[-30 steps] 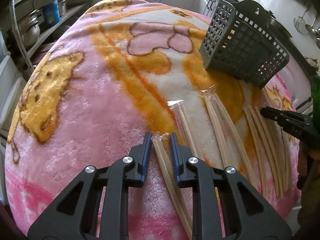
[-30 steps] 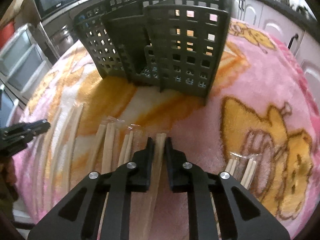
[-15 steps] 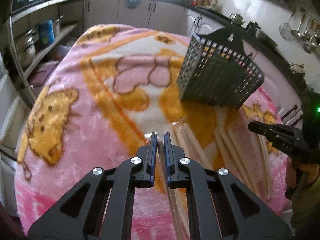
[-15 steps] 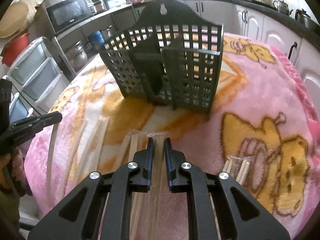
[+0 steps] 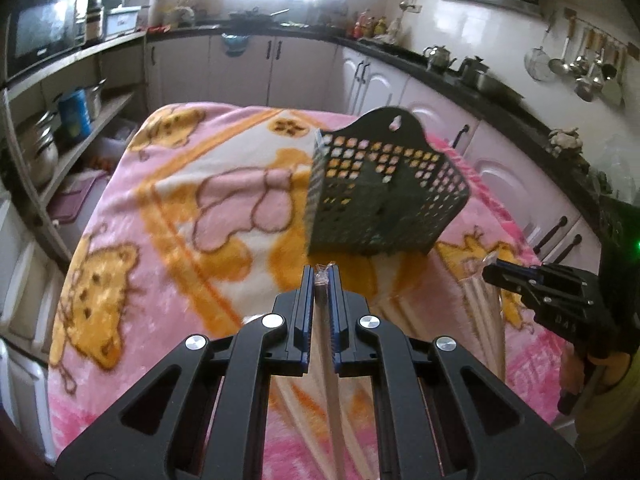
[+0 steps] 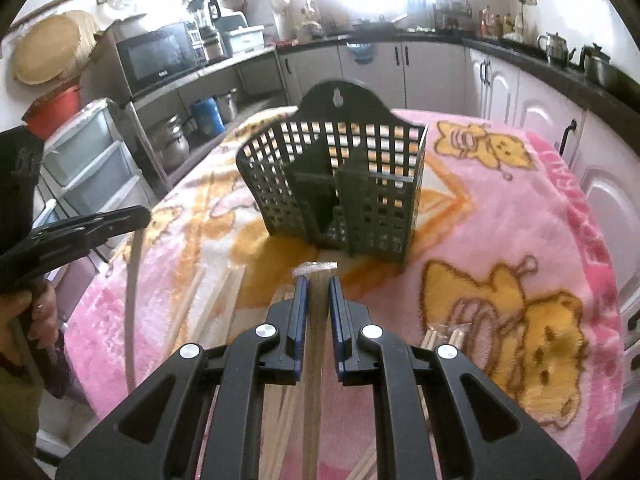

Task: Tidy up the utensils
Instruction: 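Lift the held chopsticks with both tools and carry them over the caddy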

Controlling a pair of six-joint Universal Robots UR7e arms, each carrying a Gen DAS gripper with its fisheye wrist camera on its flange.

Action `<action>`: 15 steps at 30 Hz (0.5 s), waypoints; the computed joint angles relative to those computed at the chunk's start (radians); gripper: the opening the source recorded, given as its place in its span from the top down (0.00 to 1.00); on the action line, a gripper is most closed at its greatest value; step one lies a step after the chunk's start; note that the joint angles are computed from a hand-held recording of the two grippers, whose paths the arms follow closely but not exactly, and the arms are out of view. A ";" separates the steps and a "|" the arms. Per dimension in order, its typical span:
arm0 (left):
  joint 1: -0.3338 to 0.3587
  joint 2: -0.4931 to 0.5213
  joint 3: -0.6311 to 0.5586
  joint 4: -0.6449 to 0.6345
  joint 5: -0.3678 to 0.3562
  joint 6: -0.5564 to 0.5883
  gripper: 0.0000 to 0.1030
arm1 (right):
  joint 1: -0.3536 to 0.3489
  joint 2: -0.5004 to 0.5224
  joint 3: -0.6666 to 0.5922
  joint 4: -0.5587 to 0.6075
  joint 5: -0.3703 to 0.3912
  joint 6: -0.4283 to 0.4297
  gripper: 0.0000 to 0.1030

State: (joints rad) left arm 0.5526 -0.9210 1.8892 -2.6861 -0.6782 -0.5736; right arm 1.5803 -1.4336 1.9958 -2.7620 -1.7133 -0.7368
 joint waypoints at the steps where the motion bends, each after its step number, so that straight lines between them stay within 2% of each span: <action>1: -0.003 0.004 -0.005 -0.006 0.001 0.007 0.98 | 0.001 -0.007 0.005 -0.010 0.003 -0.004 0.89; 8: -0.014 0.048 -0.087 -0.041 0.022 0.096 0.98 | 0.005 -0.052 0.023 -0.069 0.080 -0.036 0.90; 15: -0.014 0.088 -0.174 -0.061 0.037 0.179 0.98 | 0.009 -0.044 0.001 -0.149 0.158 -0.025 0.90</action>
